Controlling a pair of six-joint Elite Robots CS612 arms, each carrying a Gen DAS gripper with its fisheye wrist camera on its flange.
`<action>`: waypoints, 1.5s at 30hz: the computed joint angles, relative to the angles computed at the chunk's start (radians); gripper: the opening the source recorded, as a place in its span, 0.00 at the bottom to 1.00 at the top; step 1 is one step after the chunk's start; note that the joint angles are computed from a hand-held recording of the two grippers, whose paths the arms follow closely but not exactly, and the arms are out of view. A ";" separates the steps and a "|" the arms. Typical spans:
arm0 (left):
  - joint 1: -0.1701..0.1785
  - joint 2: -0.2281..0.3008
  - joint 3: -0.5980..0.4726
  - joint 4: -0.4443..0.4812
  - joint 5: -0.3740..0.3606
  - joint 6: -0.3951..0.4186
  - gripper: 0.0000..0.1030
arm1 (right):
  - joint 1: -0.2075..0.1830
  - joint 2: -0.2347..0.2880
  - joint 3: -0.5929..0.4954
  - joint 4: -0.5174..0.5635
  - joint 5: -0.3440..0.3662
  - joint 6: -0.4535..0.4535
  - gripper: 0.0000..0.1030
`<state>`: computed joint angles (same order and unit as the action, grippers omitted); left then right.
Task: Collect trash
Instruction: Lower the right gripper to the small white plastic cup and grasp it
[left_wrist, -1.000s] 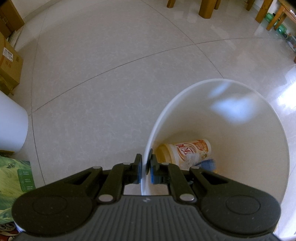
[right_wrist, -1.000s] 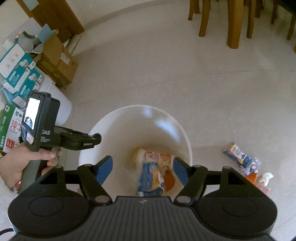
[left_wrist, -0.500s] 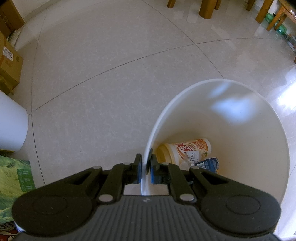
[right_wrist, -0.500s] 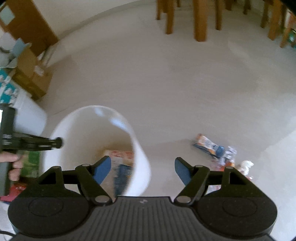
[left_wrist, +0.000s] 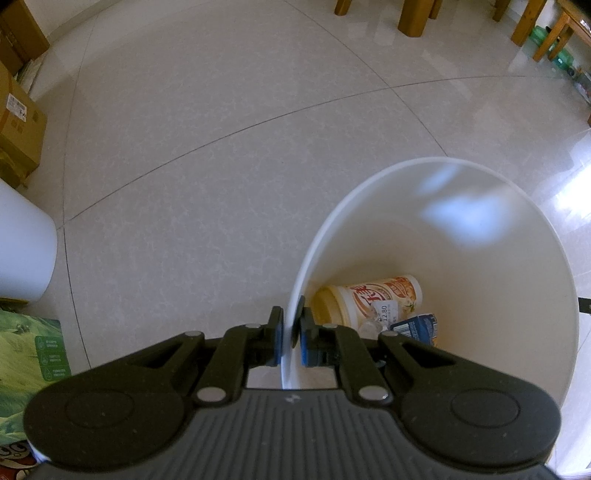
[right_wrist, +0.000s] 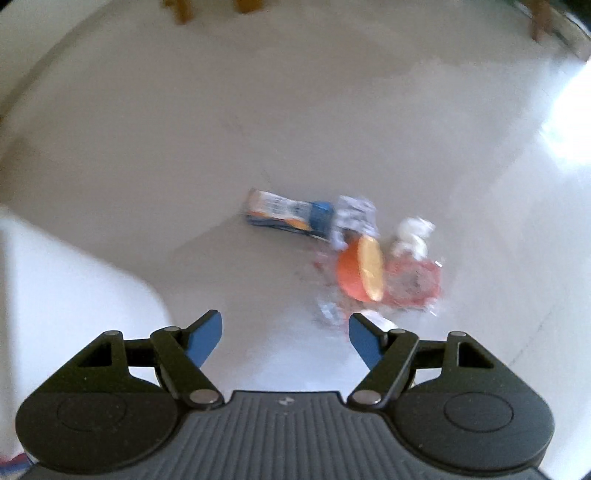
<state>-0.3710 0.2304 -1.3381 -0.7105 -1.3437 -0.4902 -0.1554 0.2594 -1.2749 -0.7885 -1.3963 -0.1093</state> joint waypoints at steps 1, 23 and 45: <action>0.000 0.000 -0.001 0.000 0.001 0.002 0.07 | -0.006 0.010 0.000 0.002 -0.002 0.011 0.77; -0.002 -0.001 0.002 0.004 0.006 -0.004 0.07 | -0.057 0.156 -0.050 -0.028 -0.066 0.376 0.60; -0.003 -0.002 0.006 0.005 0.009 -0.004 0.07 | -0.053 0.112 0.003 0.026 -0.078 0.353 0.40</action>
<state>-0.3740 0.2282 -1.3323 -0.7051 -1.3351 -0.4939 -0.2082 0.3718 -1.2720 -0.7628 -1.4748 0.2435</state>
